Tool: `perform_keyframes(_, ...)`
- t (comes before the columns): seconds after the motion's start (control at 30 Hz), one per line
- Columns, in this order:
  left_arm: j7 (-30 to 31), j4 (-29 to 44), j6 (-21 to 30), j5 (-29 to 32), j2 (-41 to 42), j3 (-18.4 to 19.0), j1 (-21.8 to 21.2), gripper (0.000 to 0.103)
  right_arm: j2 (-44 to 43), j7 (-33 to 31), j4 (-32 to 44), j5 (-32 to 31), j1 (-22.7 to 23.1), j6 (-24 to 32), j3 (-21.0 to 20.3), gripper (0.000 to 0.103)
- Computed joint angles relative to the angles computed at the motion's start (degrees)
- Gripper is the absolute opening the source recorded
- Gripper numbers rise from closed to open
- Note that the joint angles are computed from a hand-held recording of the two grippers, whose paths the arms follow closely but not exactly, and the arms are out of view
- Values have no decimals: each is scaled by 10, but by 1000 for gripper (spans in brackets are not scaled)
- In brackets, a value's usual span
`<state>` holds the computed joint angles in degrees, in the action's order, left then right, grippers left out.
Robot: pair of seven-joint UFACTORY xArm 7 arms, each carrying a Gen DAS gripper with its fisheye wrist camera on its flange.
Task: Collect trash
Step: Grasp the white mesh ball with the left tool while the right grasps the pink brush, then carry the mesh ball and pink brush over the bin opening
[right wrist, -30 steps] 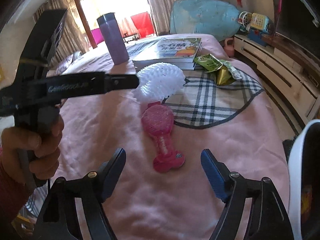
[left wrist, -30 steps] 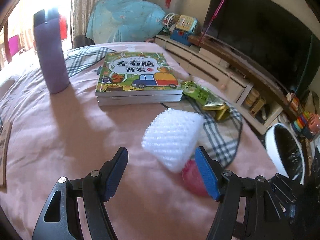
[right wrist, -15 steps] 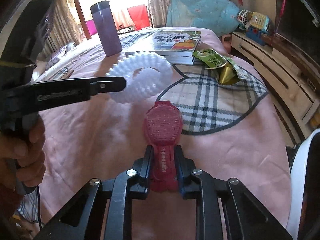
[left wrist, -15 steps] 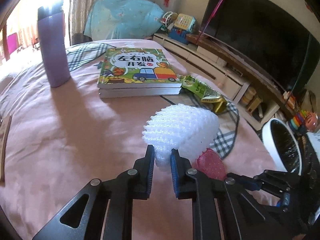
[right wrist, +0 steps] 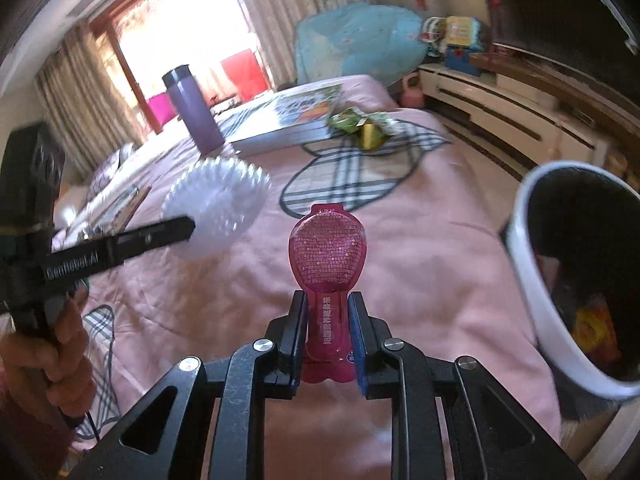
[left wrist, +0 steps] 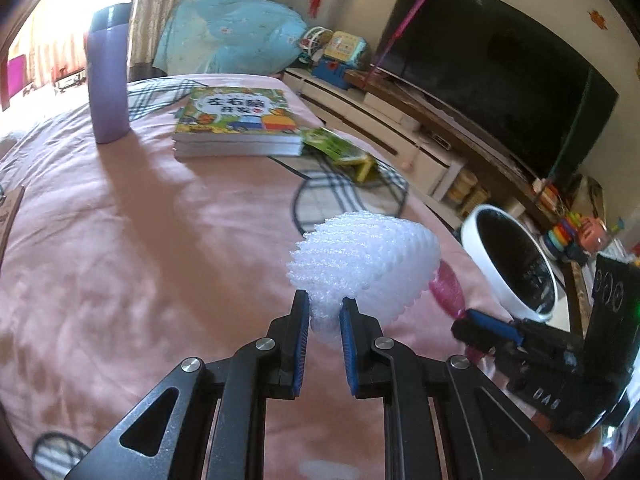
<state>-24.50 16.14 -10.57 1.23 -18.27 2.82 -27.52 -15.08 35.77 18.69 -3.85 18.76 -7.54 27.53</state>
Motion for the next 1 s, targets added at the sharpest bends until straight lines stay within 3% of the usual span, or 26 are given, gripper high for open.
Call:
perform_keyframes(0.07, -5, -4, 4, -5, -8, -31, 13, 14, -31, 10, -25, 9, 28, -4, -29, 20)
perform_keyframes(0.17, -13, -5, 10, -9, -14, -44, 3, 14, -76, 22, -57, 18, 54, -1, -56, 20)
perform_keyframes(0.4, -31, 15, 25, -17, -10, -110, 17, 14, -180, 47, -119, 23, 87, 22, -98, 20)
perform_keyframes(0.87, -90, 69, 56, 18, 3, -286, 127, 14, -379, 62, -210, 20, 108, 101, -165, 20)
perform_keyframes(1.0, -113, 85, 60, 37, 11, -309, 143, 14, -434, 60, -228, 18, 104, 133, -173, 20)
